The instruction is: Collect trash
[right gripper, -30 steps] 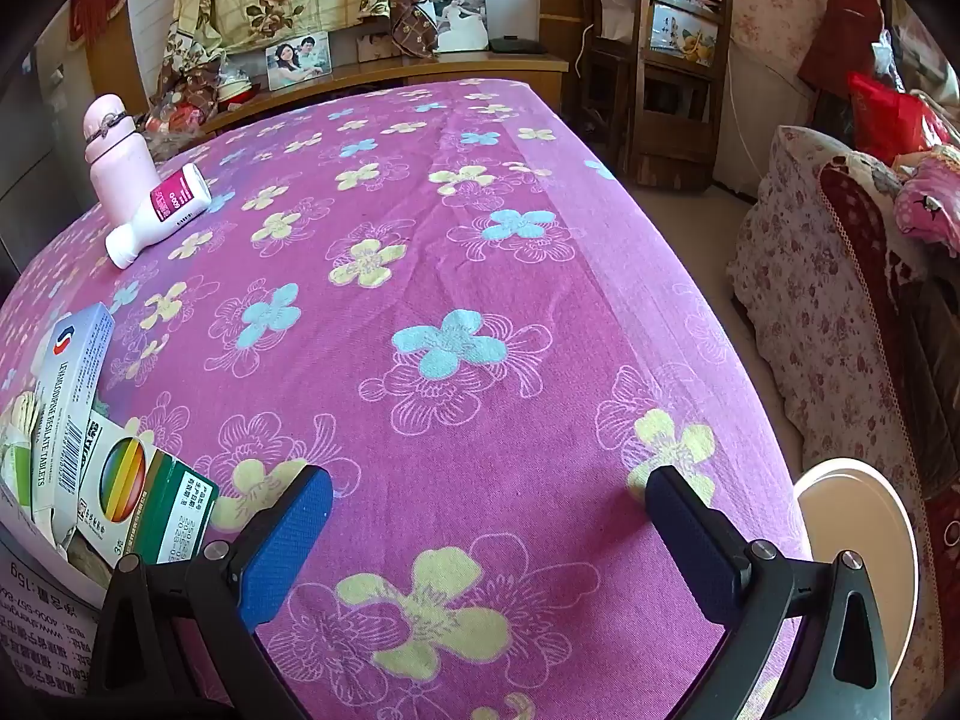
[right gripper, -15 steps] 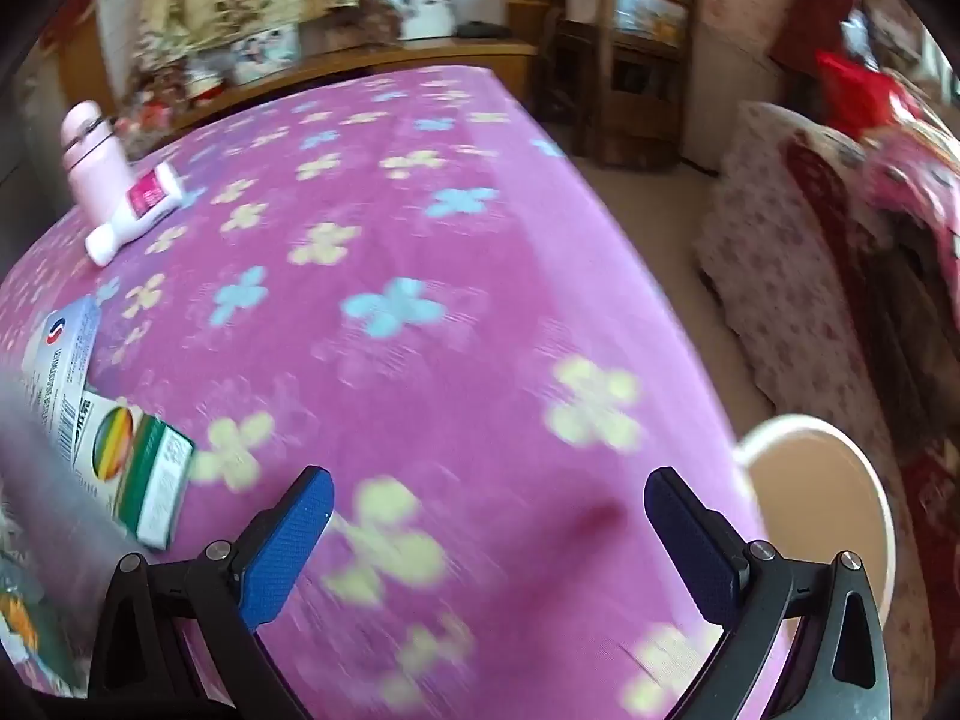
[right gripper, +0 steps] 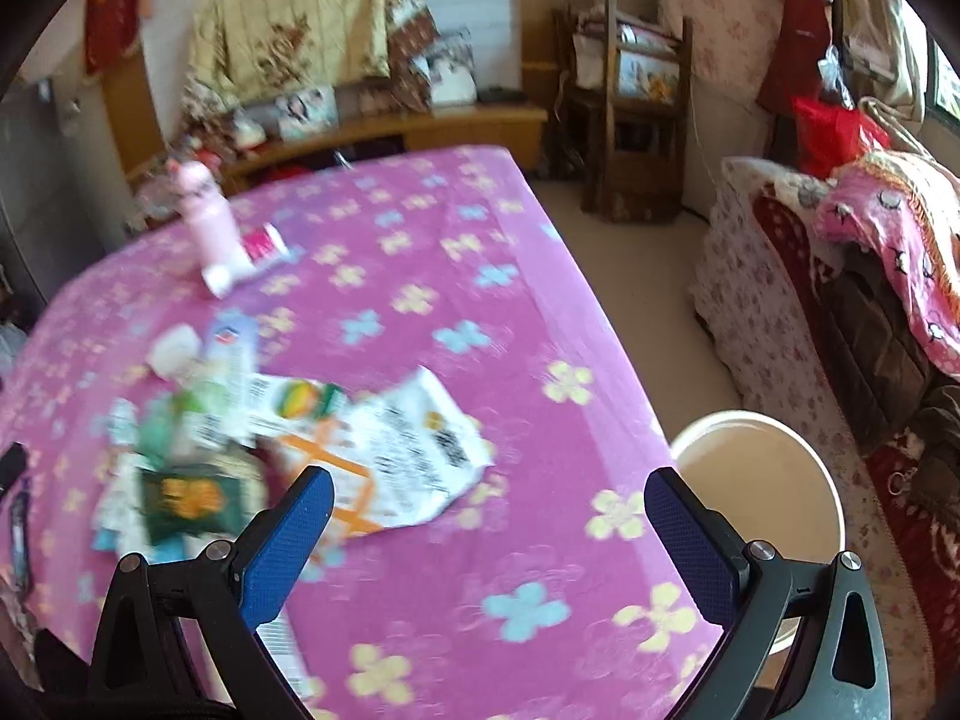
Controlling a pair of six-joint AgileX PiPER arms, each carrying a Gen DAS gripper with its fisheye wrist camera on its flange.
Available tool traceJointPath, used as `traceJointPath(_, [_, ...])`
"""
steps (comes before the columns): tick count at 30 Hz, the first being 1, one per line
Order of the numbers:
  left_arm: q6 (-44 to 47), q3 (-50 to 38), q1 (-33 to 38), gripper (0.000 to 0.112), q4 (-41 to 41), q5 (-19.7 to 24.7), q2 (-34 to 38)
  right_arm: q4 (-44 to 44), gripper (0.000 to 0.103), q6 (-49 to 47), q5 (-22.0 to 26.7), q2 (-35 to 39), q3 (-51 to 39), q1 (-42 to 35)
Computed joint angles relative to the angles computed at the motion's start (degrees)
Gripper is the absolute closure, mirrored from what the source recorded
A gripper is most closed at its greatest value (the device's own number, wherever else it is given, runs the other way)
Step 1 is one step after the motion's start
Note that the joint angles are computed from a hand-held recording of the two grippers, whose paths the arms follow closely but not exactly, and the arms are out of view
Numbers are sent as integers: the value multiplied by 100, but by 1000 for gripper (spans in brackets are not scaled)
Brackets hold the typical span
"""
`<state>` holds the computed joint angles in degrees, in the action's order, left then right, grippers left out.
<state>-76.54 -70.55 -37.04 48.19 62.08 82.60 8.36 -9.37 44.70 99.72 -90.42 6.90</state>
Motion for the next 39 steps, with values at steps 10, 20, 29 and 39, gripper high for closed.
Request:
traceJointPath(10, [-371, -194, -638, 9, 452, 256, 23, 362, 0, -150, -701, -832, 736, 400])
traceJointPath(20, [-648, -185, -965, 9, 728, 413, 0, 553, 0, -475, -1262, -1421, 1153, 490])
traceJointPath(29, [-789, -278, -1207, 9, 1010, 713, 73, 488, 0, -486, -1479, -1665, 1311, 590])
traceJointPath(39, [-808, -293, -1220, 9, 1003, 740, 62, 565, 0, -586, -1511, -1761, 1356, 596])
